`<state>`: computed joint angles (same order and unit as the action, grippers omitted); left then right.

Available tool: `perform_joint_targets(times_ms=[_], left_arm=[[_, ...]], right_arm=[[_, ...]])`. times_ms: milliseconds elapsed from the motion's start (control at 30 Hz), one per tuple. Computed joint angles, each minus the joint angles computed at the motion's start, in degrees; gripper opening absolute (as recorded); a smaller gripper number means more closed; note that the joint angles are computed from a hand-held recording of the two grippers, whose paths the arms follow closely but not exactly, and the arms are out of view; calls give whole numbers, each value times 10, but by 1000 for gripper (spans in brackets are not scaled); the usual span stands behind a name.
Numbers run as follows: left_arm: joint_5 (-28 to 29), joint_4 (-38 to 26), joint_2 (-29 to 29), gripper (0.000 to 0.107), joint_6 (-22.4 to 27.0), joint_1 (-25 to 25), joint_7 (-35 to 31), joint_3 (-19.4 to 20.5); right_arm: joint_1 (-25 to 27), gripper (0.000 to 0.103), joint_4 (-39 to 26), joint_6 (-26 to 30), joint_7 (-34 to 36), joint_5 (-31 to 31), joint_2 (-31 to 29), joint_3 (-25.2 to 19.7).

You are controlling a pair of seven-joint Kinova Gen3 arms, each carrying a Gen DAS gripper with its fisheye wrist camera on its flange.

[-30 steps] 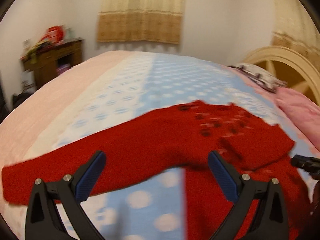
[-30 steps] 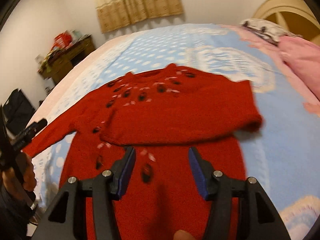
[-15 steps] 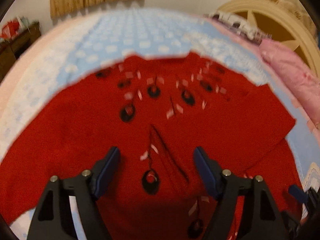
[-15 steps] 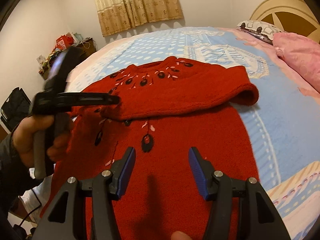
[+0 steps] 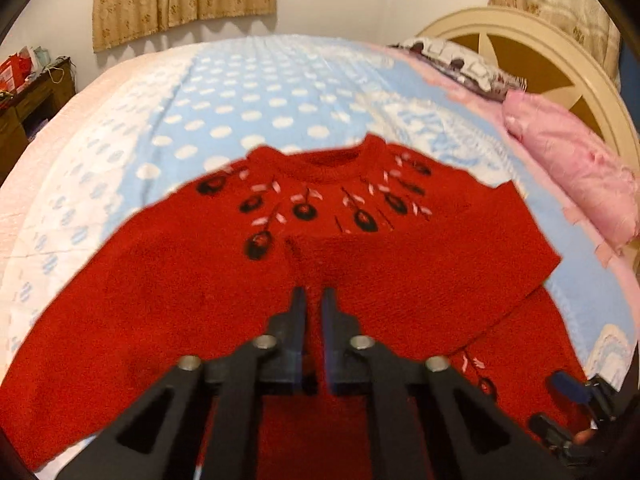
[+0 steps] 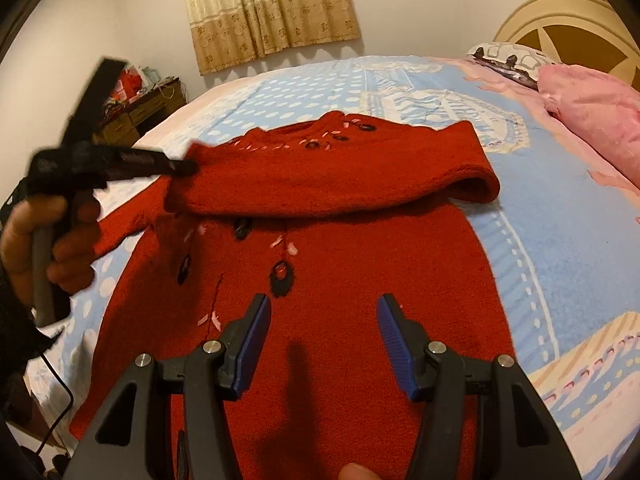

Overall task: Fold small clothes
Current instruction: 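Lift the sleeve with the right gripper and fold it across the sweater body, then lay the sleeve flat on the body and open the right gripper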

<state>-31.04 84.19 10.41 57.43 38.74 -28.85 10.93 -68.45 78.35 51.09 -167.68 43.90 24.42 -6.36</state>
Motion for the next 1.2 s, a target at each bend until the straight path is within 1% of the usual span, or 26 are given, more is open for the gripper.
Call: perform_joint_targets(times_ms=[33,67,100,167,267,433,567,633,700,833,933,1067,1100,1133,1200], left_arm=[[-15,-6,1,7,8,1,5,3],[-25,-5,-3,7,10,7,6,-4],[-25,0,-12,7,11,5,7,-4],[-11,11,-26,7,-4,-14,-3,-5],[-23,26,-36,7,-1,-25,2,0],[-3,66,-55,7,-12,-55,17,4],[10,93,-58,7,-12,-72,30,8],[14,107,-61,7,-21,-81,35,14],[3,108,-52,7,-9,-74,48,15],[6,122,-53,7,-21,-78,62,11],[17,139,-70,7,-44,-89,66,8],[8,148,-80,7,-43,-95,71,18],[8,151,-78,8,-46,-97,68,20],[2,150,-71,14,-40,-95,73,23],[-16,147,-62,19,-23,-84,100,25]], right_arm=[[2,57,-1,0,4,-3,2,-1],[2,57,-2,0,6,-5,3,-2],[2,57,-4,3,9,-7,5,-2],[2,57,-6,6,12,-12,8,-1],[2,57,-6,5,12,-17,9,0],[1,57,-7,6,16,-21,12,1],[-2,57,-9,7,15,-21,14,4],[-1,58,-9,7,17,-22,14,4],[-2,59,-8,6,18,-22,14,4],[-1,60,-4,-1,15,-23,13,4],[-1,60,-4,-2,14,-23,13,5],[1,61,-5,-2,17,-25,14,5],[1,61,-6,-2,17,-25,14,5],[2,61,-7,-2,20,-27,14,4],[7,61,-15,9,35,-39,11,0]])
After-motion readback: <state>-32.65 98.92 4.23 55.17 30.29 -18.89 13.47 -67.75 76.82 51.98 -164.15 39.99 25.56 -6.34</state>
